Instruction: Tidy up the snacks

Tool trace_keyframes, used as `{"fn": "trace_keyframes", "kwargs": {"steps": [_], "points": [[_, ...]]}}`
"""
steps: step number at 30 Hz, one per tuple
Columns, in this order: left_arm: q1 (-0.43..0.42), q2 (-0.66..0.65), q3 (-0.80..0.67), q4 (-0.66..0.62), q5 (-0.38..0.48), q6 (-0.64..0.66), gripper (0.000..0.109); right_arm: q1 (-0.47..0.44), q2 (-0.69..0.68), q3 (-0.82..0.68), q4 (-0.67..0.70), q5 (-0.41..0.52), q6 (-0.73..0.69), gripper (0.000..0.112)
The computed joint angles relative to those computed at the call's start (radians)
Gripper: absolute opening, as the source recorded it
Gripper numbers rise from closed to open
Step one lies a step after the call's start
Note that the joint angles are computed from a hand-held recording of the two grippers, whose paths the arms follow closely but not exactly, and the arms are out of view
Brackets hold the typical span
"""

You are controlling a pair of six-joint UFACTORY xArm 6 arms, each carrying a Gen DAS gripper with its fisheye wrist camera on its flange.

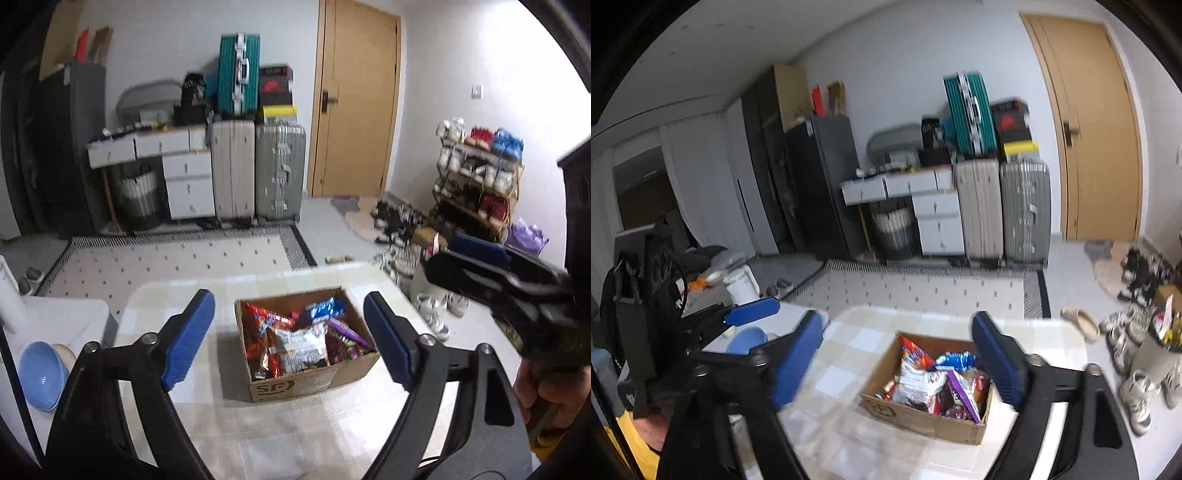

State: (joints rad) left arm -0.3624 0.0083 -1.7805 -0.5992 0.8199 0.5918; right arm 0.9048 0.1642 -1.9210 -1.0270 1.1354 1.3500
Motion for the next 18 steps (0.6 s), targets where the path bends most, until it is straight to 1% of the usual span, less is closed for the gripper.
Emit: {"fn": "trace_keyframes", "kwargs": {"steps": [1,2,3,5,6,8,9,11,15,18], "points": [[0.008,-0.035,0.022,-0.016,-0.014,0.001,0.084,0.024,0.002,-0.010,-0.031,0.029,0.009,0.090],[0.015,-0.078,0.058,-0.038,-0.042,0.008,0.084,0.065,0.013,-0.034,-0.076,0.085,0.019,0.092],[0.024,-0.099,0.066,-0.056,-0.051,0.017,0.086,0.093,0.009,-0.035,-0.105,0.112,0.031,0.093],[0.036,-0.175,0.118,-0.081,-0.080,0.040,0.093,0.156,0.007,-0.037,-0.175,0.159,0.067,0.094],[0.039,-0.194,0.123,-0.078,-0.083,0.037,0.102,0.191,0.017,-0.055,-0.209,0.199,0.072,0.097],[0.052,-0.269,0.174,-0.097,-0.100,0.066,0.102,0.243,0.031,-0.082,-0.249,0.254,0.066,0.099],[0.063,-0.306,0.198,-0.120,-0.094,0.095,0.102,0.258,0.039,-0.096,-0.265,0.266,0.056,0.101],[0.076,-0.365,0.240,-0.114,-0.095,0.100,0.102,0.310,0.058,-0.123,-0.311,0.313,0.042,0.102],[0.150,-0.463,0.304,-0.183,-0.012,0.118,0.102,0.386,0.091,-0.157,-0.353,0.398,0.029,0.102],[0.199,-0.524,0.358,-0.206,0.014,0.124,0.102,0.433,0.101,-0.152,-0.374,0.451,0.035,0.102]]}}
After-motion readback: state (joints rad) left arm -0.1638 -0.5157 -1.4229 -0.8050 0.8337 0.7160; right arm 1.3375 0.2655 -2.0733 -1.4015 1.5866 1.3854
